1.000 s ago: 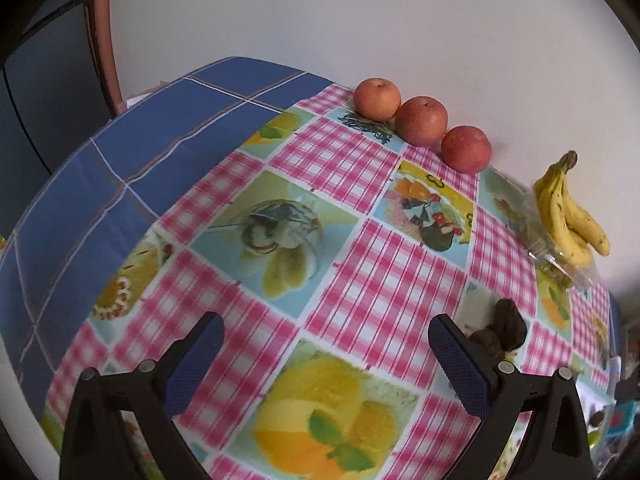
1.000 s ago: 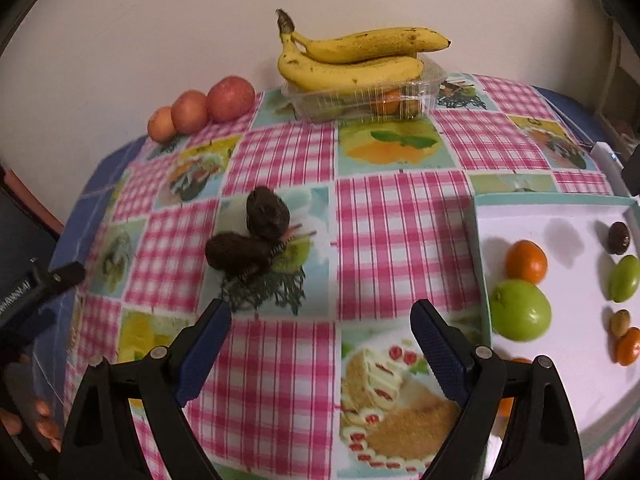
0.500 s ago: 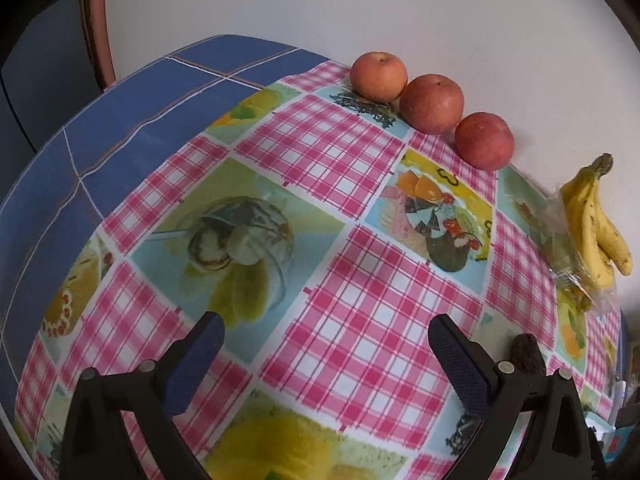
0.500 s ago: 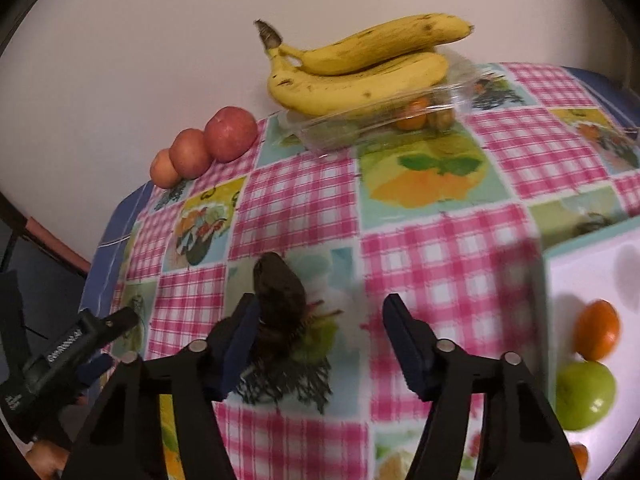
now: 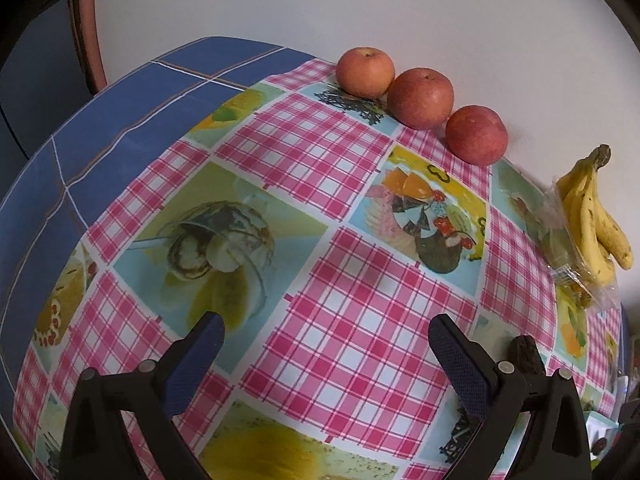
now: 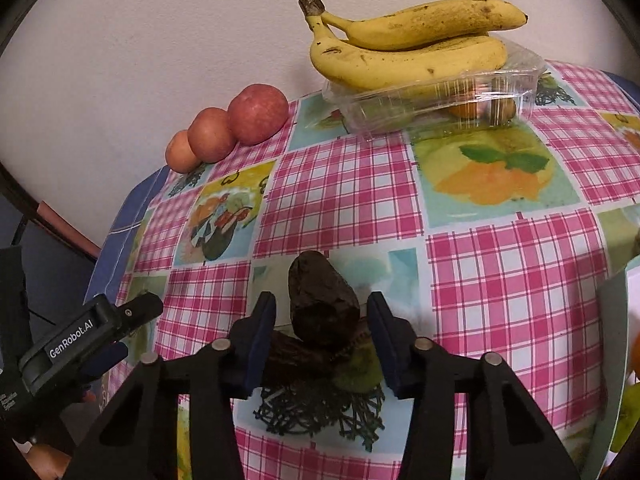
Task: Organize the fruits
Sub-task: 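Grasp a dark brown fruit with the right tool while the left tool grasps another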
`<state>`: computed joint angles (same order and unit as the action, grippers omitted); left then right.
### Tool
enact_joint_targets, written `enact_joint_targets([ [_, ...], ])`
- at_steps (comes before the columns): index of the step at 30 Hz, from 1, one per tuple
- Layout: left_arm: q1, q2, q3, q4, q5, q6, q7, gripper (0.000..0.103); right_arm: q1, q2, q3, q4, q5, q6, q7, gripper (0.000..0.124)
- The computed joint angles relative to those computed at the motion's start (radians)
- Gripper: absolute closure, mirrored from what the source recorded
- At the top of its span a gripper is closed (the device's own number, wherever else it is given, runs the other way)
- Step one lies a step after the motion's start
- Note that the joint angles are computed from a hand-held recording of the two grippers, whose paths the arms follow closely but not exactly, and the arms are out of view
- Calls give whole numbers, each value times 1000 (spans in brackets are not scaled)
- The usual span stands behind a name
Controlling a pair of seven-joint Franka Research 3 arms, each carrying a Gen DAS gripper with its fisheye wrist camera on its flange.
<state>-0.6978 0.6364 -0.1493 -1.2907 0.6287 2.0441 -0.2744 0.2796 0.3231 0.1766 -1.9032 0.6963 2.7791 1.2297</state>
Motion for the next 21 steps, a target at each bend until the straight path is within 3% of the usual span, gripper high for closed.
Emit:
enact_joint_targets([
  [9, -3, 21, -1, 34, -17, 28, 17, 0, -15, -17, -10, -12, 24, -22, -6, 88],
  [14, -4, 41, -3, 56, -38, 87, 11, 1, 21, -43, -82, -43, -135, -7, 119, 88],
  [18, -16, 83, -1, 124, -54, 86, 51, 2, 8, -55, -98, -52, -201, -20, 181, 88],
  [21, -29, 130, 2, 202, -72, 83, 97, 13, 11, -67, -116, -65, -271, -18, 231, 88],
])
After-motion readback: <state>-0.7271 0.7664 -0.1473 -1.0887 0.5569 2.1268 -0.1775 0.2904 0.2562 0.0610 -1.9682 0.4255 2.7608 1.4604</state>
